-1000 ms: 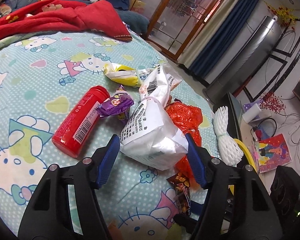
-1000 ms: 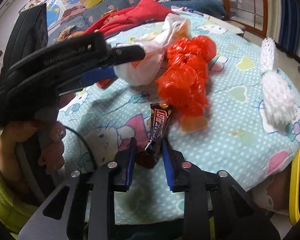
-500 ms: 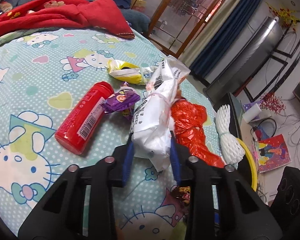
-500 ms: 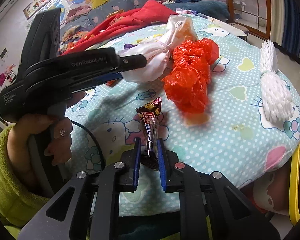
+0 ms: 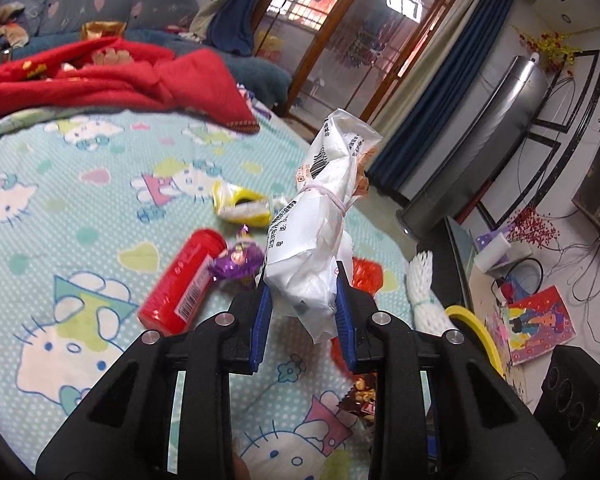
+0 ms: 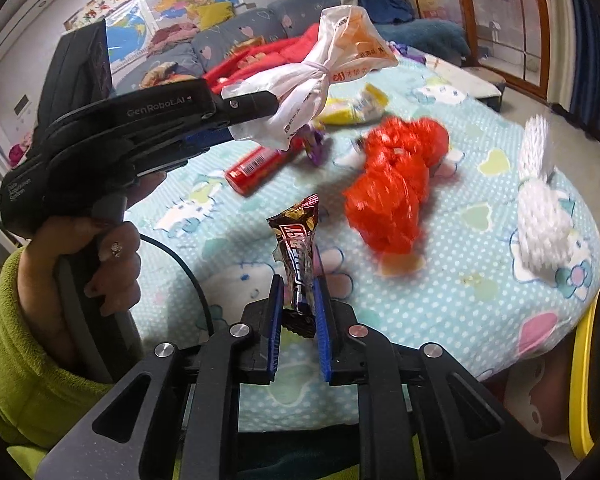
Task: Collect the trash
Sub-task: 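Carry the white bag with the left tool while the right tool carries the chocolate wrapper to the bin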
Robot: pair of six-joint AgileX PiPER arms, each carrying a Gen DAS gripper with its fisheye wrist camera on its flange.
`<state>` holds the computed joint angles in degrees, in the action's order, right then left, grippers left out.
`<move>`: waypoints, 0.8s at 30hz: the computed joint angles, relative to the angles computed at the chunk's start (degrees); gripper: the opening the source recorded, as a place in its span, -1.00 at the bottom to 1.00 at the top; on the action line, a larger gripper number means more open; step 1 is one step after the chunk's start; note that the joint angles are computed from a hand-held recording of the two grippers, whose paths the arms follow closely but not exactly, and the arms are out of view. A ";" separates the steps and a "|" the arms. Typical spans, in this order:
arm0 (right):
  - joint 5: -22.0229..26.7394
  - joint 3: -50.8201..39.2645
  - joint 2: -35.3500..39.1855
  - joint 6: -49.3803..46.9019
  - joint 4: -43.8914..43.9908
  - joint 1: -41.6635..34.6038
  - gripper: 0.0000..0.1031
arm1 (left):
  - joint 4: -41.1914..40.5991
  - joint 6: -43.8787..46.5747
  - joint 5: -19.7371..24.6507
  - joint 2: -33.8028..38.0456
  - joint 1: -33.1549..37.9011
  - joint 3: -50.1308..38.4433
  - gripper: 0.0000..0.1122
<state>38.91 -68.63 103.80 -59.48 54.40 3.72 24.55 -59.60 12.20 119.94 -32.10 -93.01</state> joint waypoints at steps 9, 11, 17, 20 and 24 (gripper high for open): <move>1.90 -0.90 -3.52 -2.79 3.80 -3.92 -0.71 | 11.12 -9.04 -0.23 -2.85 -1.24 1.03 -0.61; 2.01 -1.14 -3.88 -3.23 4.52 -5.03 -0.71 | 11.91 -9.43 -0.12 -3.10 -1.71 0.74 -0.61; 1.30 -2.16 -4.46 -2.87 5.21 -7.32 -0.71 | 13.37 -9.23 -0.07 -3.54 -3.06 0.21 -0.61; 0.62 -1.99 -4.95 -2.99 5.64 -8.51 -0.71 | 11.53 -6.70 -0.23 -3.26 -3.58 -0.45 -0.61; 0.29 -2.59 -5.06 -2.61 6.08 -10.53 -0.71 | 6.88 -1.40 -0.80 -2.76 -4.00 -1.09 -0.61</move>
